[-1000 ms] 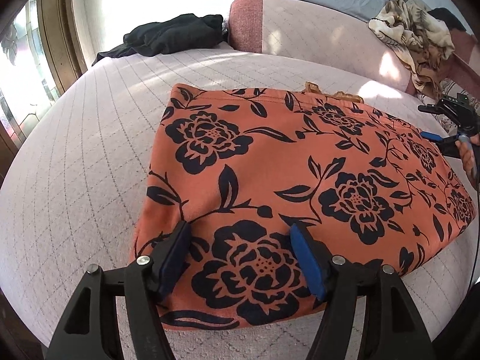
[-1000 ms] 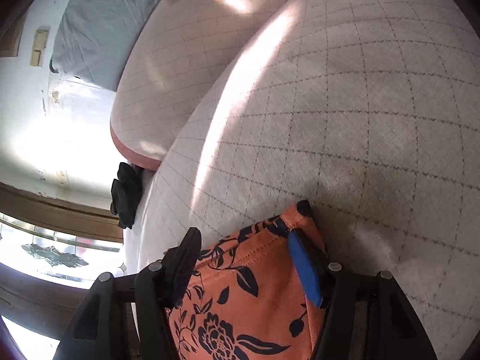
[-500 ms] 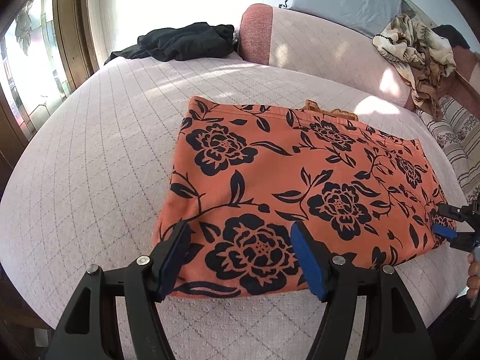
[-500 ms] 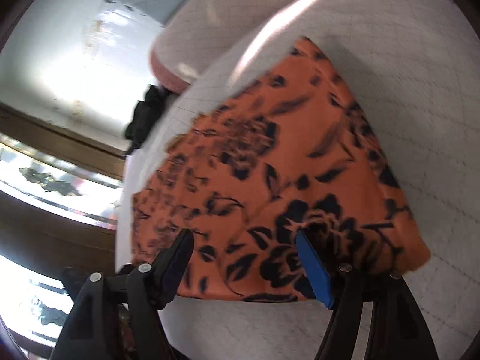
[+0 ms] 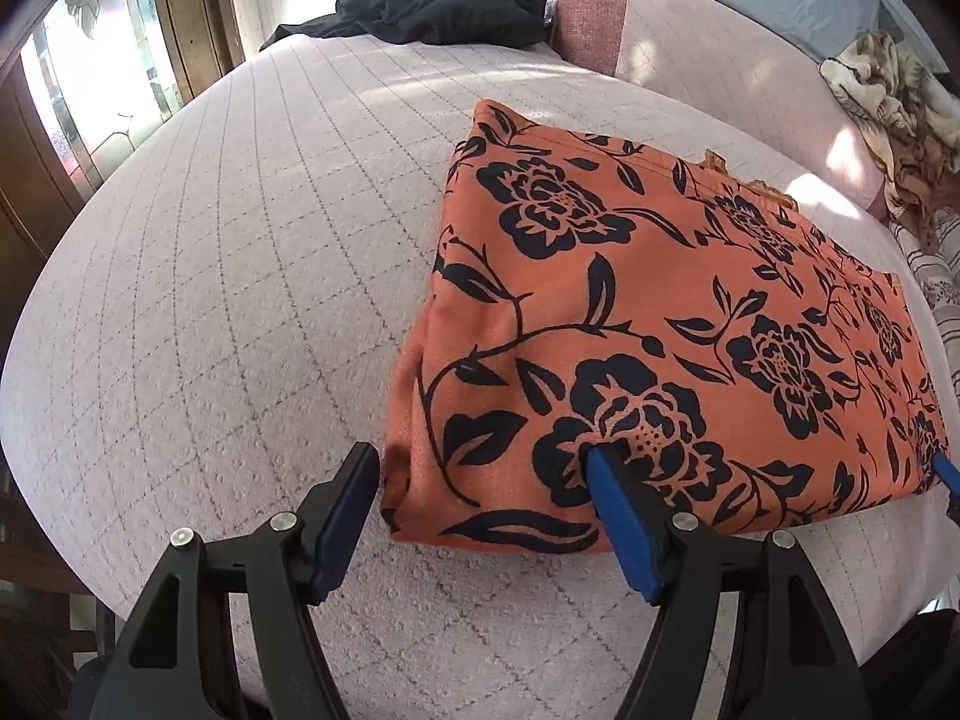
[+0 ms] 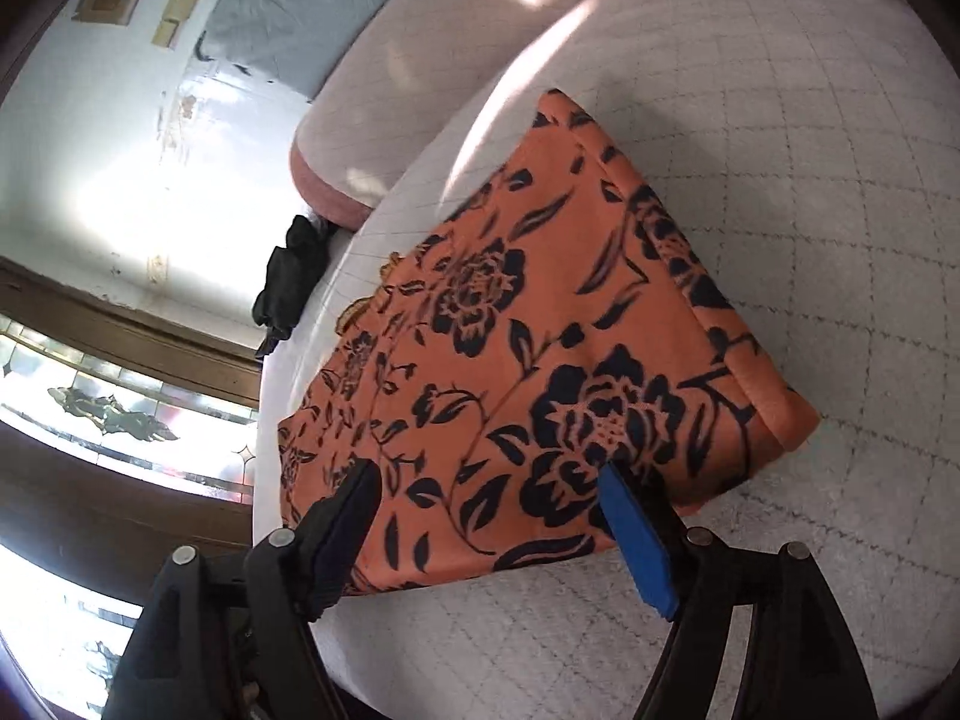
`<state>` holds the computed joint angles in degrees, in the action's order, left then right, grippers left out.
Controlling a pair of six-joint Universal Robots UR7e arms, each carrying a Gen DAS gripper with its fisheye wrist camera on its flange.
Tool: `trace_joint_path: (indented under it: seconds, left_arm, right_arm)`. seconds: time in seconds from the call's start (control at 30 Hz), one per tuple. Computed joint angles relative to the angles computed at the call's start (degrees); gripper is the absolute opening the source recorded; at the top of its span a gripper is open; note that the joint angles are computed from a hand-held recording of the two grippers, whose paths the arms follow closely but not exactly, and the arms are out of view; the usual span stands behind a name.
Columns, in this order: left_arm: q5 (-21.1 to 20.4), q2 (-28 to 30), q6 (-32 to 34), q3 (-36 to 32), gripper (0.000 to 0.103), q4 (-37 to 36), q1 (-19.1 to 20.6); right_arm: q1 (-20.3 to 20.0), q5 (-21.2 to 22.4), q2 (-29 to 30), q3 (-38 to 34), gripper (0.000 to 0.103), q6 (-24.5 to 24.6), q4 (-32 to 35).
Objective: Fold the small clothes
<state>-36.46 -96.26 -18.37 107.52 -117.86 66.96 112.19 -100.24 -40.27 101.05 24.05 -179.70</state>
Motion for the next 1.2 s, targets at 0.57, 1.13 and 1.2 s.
trace_joint_path:
  seconds: [0.57, 1.13, 1.2]
  left_arm:
    - [1.46, 0.51, 8.11, 1.05, 0.073, -9.83, -3.41]
    - [0.94, 7.78, 10.56, -0.53, 0.077, -12.60, -3.73]
    - [0.92, 9.43, 8.24, -1.64, 0.077, -9.77, -2.45]
  right_arm:
    - [0.58, -1.05, 3.20, -5.07, 0.080, -1.30, 3.52]
    - [-1.63, 2.98, 2.27, -12.81, 0.086, -7.31, 12.32]
    - [-3.26, 4.37, 4.33, -19.31, 0.086, -7.23, 18.75]
